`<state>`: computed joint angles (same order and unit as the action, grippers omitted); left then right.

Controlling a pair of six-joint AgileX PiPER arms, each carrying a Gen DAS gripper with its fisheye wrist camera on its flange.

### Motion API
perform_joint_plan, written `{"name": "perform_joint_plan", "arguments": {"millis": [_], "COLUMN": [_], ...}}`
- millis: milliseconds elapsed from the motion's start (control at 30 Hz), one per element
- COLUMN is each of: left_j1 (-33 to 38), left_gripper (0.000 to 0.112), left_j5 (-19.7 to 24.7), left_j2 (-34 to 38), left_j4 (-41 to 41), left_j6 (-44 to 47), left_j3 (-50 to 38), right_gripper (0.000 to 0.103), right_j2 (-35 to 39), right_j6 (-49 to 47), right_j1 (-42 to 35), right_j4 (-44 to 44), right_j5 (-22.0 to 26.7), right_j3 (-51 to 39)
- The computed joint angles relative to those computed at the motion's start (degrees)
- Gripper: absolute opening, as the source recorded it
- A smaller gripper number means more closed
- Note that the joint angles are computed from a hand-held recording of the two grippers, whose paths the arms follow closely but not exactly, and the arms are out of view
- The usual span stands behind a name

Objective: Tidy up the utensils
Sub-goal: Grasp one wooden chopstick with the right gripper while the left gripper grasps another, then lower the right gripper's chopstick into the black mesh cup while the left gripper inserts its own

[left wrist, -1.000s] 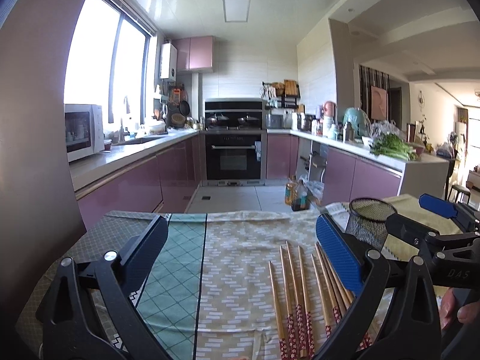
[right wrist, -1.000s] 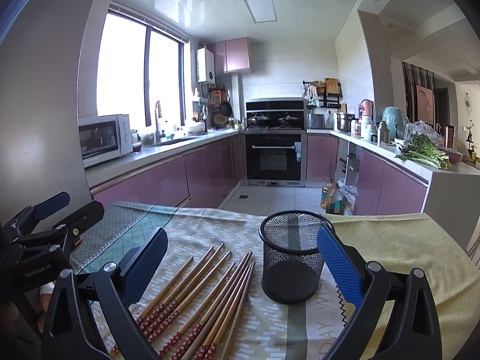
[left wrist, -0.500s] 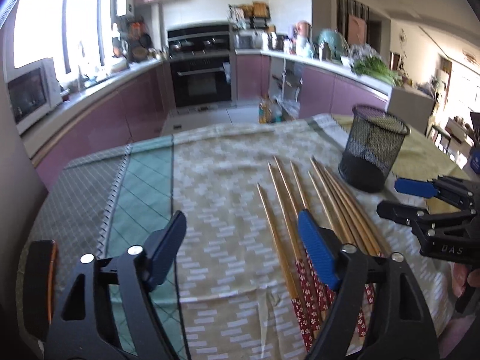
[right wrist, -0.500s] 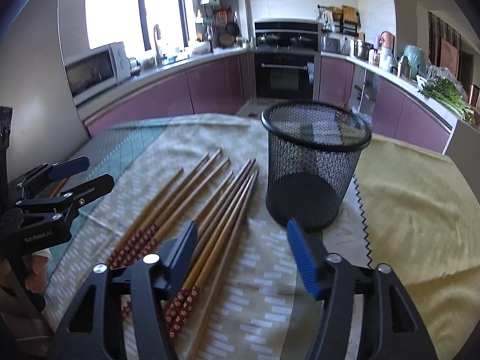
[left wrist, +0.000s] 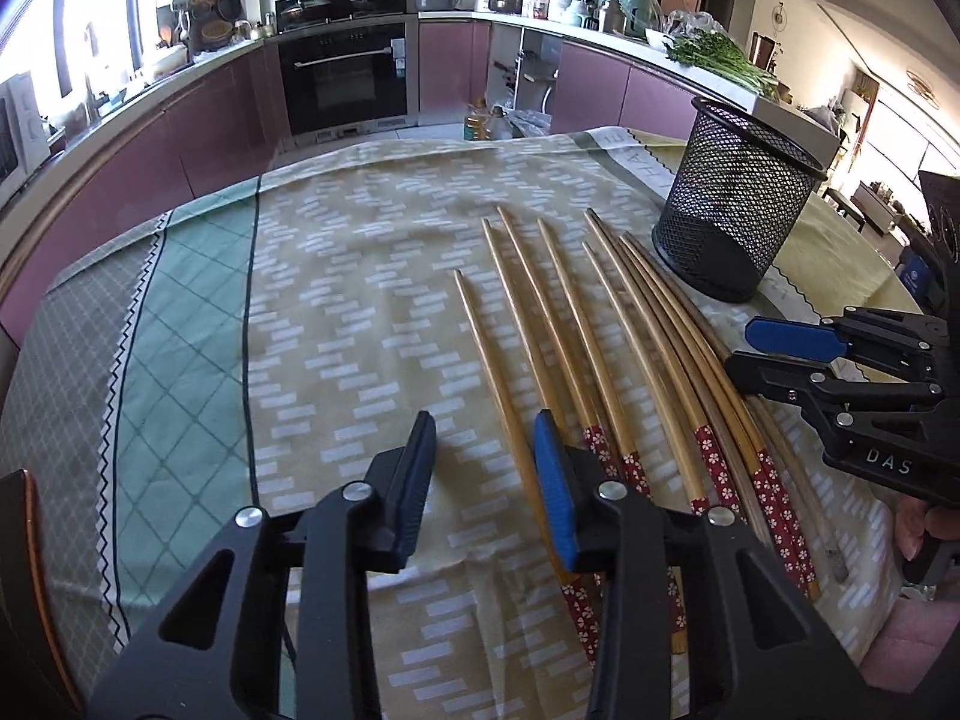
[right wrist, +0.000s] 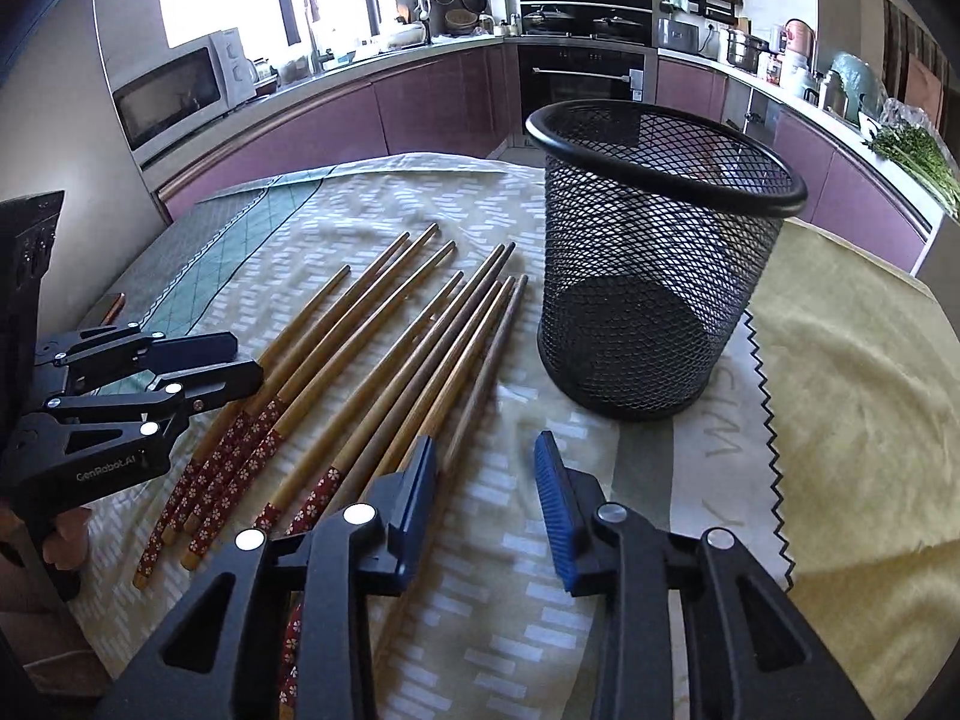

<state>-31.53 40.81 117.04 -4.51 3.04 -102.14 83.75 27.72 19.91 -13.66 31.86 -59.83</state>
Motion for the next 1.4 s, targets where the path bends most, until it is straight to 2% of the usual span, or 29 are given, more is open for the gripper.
{"name": "perform_joint_plan", "arguments": {"millis": [167,267,333,367,700,1033,1233,1400], "left_j1": [-0.6,-1.0,-1.0,-1.1,-0.6,1.9,3.7,5.0], "left_gripper": [0.031,0.023,0.011,0.011,0.007,0.007,0.007,0.007], "left_j5": [1.5,2.6,3.2,3.6,0.2,-0.3,2.1,3.6], "left_j2": [1.9,3.1,3.3,3.7,-0.6,-8.7,-12.8,-15.0], "left_j4": [0.9,1.9,1.5,1.3,-1.2,-14.7,-26.2,-34.1], "left_j6": [-0.3,-0.9,-0.9,-1.1,-1.4,10.3,19.6,24.6], "left_j3": [-3.0,-5.2,-5.9,-6.6,-0.8,3.4,3.6,1.7], "right_gripper": [0.027,0.023,0.016,0.011,0.006,0.006,0.006,0.006], "right_j2": [2.1,3.1,3.1,3.0,-0.6,-8.4,-14.4,-18.3], "right_j6": [-0.3,-2.2,-4.8,-7.5,-17.3,-26.6,-30.7,-38.3], "right_j1": [0.0,-0.9,-1.8,-2.6,-5.3,-7.3,-9.0,-12.0], "right_j4": [-0.1,1.8,4.8,7.9,19.1,27.4,31.2,39.1], "right_j5": [0.8,0.8,0.5,0.1,-1.6,-3.3,-4.9,-5.6], "right_j3": [-2.3,-3.4,-3.6,-3.4,-0.6,2.1,4.0,3.6]}}
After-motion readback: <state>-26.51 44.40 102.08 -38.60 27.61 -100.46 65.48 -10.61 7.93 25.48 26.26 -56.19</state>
